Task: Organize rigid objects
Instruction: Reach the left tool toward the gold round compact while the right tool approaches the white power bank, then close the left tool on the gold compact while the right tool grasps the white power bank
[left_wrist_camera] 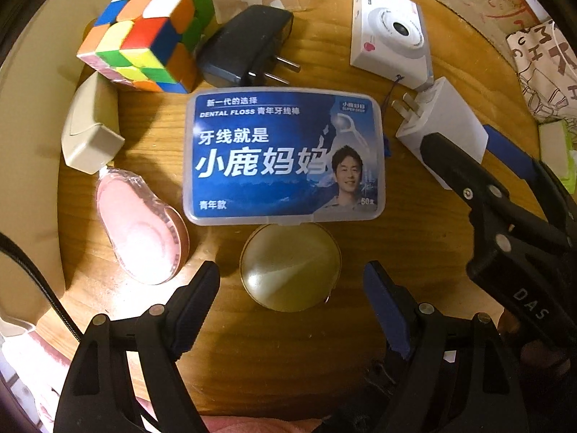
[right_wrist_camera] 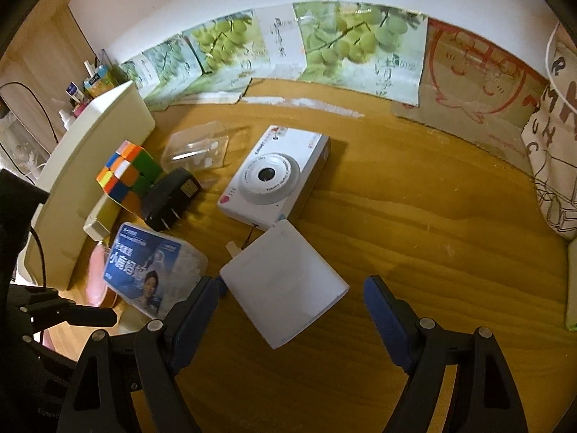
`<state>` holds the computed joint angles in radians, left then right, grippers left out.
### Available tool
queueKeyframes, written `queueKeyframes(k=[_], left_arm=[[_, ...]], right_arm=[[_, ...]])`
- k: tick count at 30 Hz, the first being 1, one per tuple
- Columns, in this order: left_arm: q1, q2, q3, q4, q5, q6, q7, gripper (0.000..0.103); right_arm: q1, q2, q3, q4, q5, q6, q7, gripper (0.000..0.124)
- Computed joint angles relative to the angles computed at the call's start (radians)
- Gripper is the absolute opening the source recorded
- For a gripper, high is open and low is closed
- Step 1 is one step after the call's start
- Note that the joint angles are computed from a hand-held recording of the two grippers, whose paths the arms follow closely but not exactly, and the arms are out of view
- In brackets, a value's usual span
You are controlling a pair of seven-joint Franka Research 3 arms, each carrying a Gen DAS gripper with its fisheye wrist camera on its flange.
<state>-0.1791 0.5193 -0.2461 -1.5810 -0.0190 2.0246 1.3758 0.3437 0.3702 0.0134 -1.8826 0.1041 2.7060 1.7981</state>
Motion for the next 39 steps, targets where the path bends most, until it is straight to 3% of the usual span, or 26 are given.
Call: queueKeyframes(k=[10,17,26,39], left_arm=[[-0.065,0.099,0.009,0.148,0.071,-0.060,-0.060,0.078],[-0.104,0.152,0.021,0.246,0.130,-0.115,-0.085,0.060],[-0.111,0.184,0.020,0.300,0.135,-0.125,-0.086,0.059],[-0.047,0.034,-0.003,0.073,0.068,-0.050,-0.033,0.059]], right_arm=[[0.004,0.046,0.000,0.054,-0.018,-0.037,-0.034,0.083],[0.028,0.064,-0.018,0.077,-0.058,-0.051,-0.041,0.081],[0.037,0.064,-0.027,0.077,-0.104,-0.058,-0.023,0.076],[0.043,0.011,-0.013,0.030,-0.104,-0.125,0.004,0.075]])
